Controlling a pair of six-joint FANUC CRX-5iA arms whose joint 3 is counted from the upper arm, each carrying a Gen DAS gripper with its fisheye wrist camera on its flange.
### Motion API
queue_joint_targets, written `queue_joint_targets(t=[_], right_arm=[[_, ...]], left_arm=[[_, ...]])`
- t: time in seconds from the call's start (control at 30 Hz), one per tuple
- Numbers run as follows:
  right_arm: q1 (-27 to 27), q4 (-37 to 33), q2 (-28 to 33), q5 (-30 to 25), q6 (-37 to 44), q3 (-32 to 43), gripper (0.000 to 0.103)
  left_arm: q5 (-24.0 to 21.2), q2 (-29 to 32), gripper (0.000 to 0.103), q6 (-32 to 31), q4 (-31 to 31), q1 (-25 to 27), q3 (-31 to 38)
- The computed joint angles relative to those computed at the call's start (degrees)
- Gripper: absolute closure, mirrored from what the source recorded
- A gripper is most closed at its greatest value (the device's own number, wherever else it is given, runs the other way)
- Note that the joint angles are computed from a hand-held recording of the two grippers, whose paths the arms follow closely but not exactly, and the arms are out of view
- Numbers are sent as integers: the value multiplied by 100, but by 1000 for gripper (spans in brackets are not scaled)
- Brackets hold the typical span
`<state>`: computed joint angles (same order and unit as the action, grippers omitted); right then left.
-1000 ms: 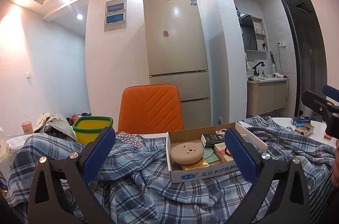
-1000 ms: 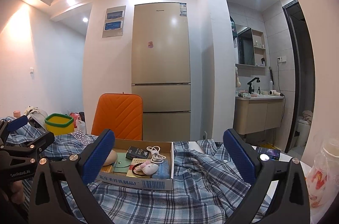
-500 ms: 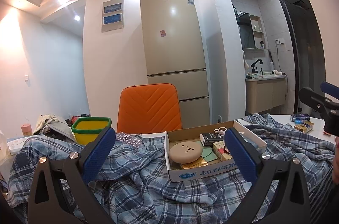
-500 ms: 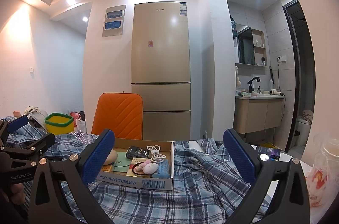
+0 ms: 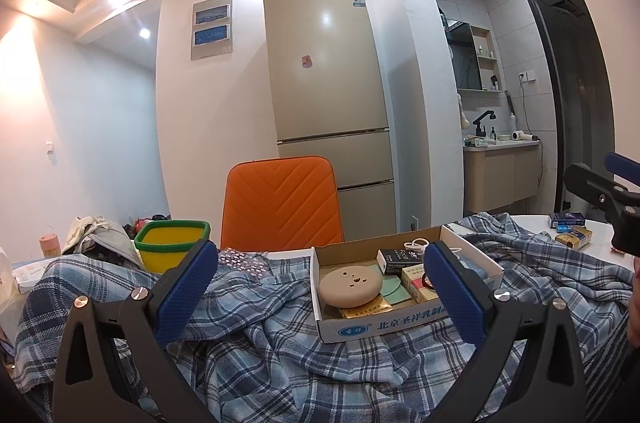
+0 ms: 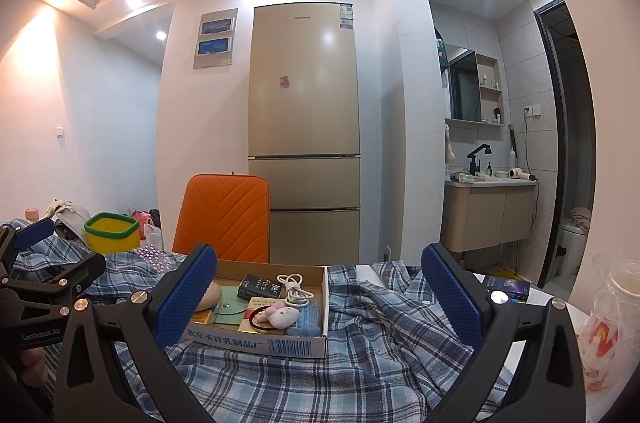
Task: Organize soft objects
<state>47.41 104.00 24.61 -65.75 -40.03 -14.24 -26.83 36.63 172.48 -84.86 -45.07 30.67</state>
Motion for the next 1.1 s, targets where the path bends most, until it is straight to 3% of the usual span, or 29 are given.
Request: queue_joint_targets(t=[1.1], right_arm=[[10,-25,-13,3,31,8,0]], left_arm=[[-10,3,1,68,-60,-5,-11]])
